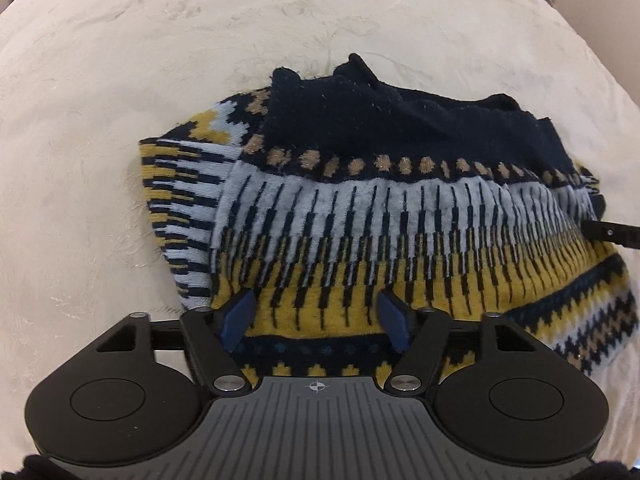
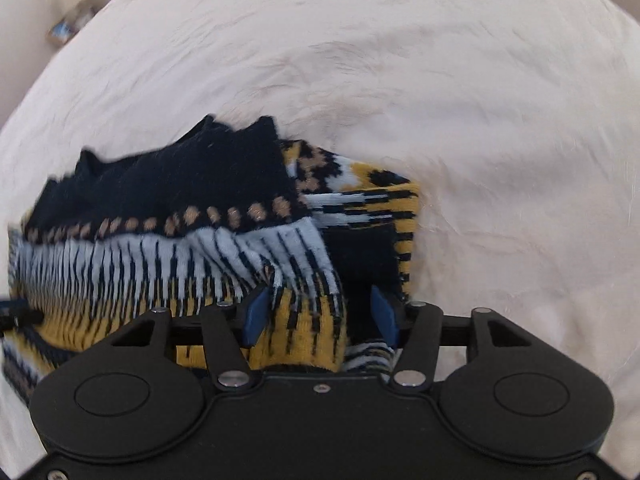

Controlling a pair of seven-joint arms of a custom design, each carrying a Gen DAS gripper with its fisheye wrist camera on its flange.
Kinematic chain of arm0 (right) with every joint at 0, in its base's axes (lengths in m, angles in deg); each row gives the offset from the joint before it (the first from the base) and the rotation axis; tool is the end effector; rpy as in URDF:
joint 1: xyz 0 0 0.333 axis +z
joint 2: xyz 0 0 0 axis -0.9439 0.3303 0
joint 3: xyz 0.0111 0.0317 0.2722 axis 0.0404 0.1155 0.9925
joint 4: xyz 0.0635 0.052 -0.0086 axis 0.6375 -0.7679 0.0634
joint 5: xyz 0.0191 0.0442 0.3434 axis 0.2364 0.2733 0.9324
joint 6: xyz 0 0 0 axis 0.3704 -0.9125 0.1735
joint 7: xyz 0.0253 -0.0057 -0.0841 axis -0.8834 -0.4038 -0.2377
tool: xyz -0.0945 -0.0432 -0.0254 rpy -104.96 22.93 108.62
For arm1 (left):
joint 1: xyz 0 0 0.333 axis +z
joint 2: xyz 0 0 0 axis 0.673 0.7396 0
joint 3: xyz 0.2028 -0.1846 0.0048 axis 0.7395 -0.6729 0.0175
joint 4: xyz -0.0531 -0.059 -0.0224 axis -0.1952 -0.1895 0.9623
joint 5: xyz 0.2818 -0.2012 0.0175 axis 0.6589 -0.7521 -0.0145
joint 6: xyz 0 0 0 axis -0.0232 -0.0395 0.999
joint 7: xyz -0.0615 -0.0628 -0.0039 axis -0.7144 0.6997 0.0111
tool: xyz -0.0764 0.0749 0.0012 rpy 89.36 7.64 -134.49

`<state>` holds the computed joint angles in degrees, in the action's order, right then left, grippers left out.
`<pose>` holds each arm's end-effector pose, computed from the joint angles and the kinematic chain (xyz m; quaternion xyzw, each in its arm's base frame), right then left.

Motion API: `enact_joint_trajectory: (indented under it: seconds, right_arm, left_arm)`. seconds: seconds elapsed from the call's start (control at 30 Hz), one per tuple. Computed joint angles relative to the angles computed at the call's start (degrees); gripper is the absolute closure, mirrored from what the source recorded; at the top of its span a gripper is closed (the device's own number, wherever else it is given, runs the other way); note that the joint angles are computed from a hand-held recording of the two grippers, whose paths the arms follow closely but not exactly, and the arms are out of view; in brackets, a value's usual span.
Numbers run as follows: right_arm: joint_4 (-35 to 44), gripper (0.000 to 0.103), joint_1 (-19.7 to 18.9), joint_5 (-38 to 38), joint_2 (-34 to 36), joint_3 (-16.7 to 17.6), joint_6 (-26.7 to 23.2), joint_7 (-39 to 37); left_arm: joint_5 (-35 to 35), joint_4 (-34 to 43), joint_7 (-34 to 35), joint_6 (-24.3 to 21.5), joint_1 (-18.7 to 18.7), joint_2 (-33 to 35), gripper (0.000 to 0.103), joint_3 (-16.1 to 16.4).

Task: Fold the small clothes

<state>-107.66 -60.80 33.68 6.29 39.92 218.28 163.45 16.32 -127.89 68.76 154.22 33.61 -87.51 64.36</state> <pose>0.5366 0.1650 0.3373 -0.7339 0.6386 -0.0627 0.2231 0.4776 -0.1628 0.3546 -0.7242 0.6613 -0.1756 0.0861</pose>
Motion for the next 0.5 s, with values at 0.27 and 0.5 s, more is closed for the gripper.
enact_joint_trajectory:
  seconds: [0.27, 0.5]
  right_arm:
    - [2.2, 0.037, -2.08, 17.57, 0.04, 2.08, 1.61, -7.67]
    - [6.77, 0.05, 0.04, 4.86, 3.68, -0.25, -2.98, -3.27]
  left_arm:
    - [-1.43, 0.41, 1.65, 1.09, -0.61, 1.21, 0.016, -0.16]
    - [-0.88, 0.84, 0.71, 0.91, -1.0, 1.69, 0.011, 0.07]
